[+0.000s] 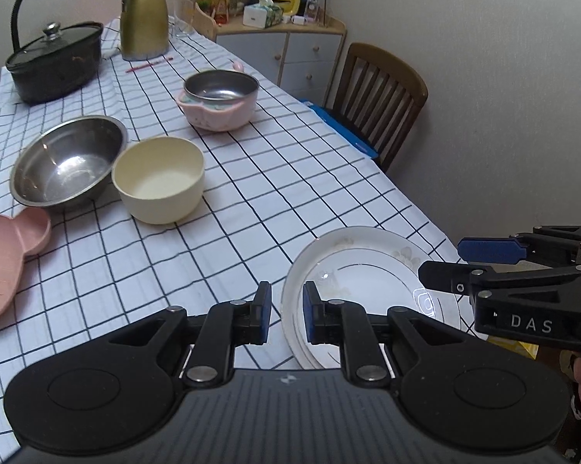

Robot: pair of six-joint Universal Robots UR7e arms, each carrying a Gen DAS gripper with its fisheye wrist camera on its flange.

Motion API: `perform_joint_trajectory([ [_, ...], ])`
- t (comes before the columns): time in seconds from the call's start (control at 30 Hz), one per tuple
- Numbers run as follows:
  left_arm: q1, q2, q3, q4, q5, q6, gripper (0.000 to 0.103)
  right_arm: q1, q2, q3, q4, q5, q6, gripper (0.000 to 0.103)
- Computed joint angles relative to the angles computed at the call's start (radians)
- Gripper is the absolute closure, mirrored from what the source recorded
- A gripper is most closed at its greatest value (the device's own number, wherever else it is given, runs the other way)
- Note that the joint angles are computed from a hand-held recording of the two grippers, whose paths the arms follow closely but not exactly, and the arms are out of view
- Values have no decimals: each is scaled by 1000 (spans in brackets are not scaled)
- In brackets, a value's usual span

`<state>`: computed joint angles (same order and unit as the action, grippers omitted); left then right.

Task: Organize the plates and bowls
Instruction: 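Open the left gripper to release the small plate onto the stack, then set the plate stack down and open the right gripper, then move both grippers to the pink bear-shaped plate rim and close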

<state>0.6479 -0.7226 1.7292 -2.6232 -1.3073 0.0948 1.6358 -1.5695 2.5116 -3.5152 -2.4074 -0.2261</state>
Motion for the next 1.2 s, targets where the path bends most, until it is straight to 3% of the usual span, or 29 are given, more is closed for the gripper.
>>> perform_joint_trajectory([
  [0.17, 9, -43, 24, -34, 15, 6, 86, 74, 65, -33, -52, -40, -18, 43],
  [0.27, 18, -69, 33, -50, 25, 2, 79, 113, 105, -60, -75, -60, -35, 39],
  [0.37, 27, -96, 51, -95, 44, 8, 51, 150, 142, -88, -87, -73, -48, 34],
  [0.43, 33, -112, 61, -127, 59, 13, 44, 168, 166, -107, -95, -75, -59, 28],
  [0.63, 62, -151, 60, -153, 104, 23, 42, 221, 253, -173, -118, -72, -101, 17],
  [0.8, 99, -172, 51, -194, 142, 16, 27, 244, 338, -240, -168, -59, -135, 8],
  [0.87, 114, -176, 46, -217, 158, 26, 26, 247, 365, -265, -176, -35, -147, 4],
  [1.03, 156, -178, 11, -233, 215, 39, 26, 251, 453, -339, -202, 12, -190, 0],
  [1.2, 205, -163, -40, -251, 267, 60, 26, 242, 530, -426, -154, 39, -168, 0],
])
